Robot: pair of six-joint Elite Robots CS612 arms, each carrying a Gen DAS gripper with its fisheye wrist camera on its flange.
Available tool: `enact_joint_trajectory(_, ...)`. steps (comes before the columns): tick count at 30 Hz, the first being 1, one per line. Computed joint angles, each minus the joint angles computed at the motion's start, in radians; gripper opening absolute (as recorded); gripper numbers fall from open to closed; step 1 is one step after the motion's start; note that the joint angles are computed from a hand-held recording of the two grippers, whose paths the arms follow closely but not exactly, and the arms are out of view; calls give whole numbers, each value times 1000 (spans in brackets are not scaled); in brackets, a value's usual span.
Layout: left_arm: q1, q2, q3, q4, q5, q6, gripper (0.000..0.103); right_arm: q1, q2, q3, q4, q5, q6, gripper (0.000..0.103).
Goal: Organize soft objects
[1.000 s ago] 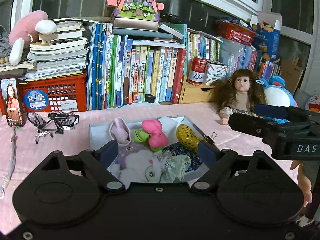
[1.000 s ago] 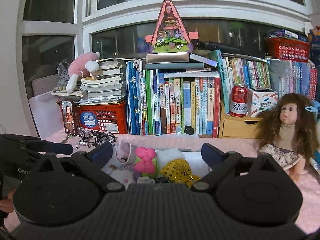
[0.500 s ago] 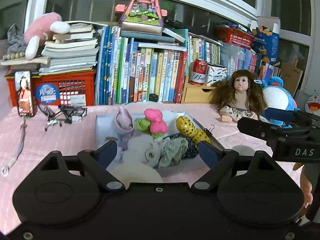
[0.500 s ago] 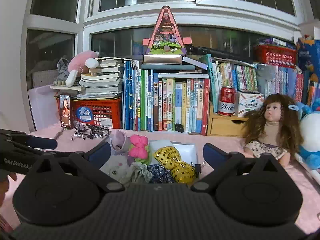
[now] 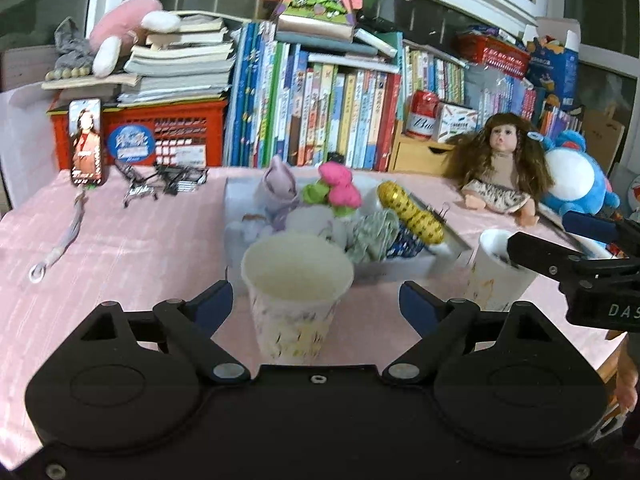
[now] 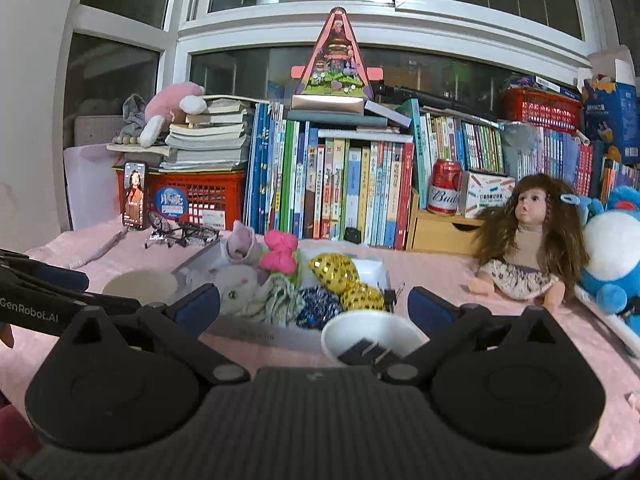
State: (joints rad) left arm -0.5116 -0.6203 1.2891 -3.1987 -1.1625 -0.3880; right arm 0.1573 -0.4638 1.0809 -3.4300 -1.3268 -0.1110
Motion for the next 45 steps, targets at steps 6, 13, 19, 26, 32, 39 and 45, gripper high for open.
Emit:
enact_joint_trajectory(6,-7,-8,38,21,24,-59,90,3,-9,46,-7,-23,-3,103)
enact_joint_trajectory(13,-15,-4,55,62,64,-91,91,5,-15,77,37,-48,0,103)
enact_joint_trajectory(19,-20,7,46,118,80,-142,91,9,-7,70,97,-71,25,103)
enact_joint_trajectory(26,-23,21,24,188,95,-188,91,12,4,55,137,-84,40,103)
enact_joint_trajectory(32,-28,35,7,207,122,-187,94,12,9,47,161,-87,35,103)
enact_joint_trajectory(39,-31,45,-10,229,135,-186,100,15,14,37,187,-96,25,103)
enact_joint_trajectory(45,-31,50,-21,248,146,-181,102,17,15,29,221,-106,25,103)
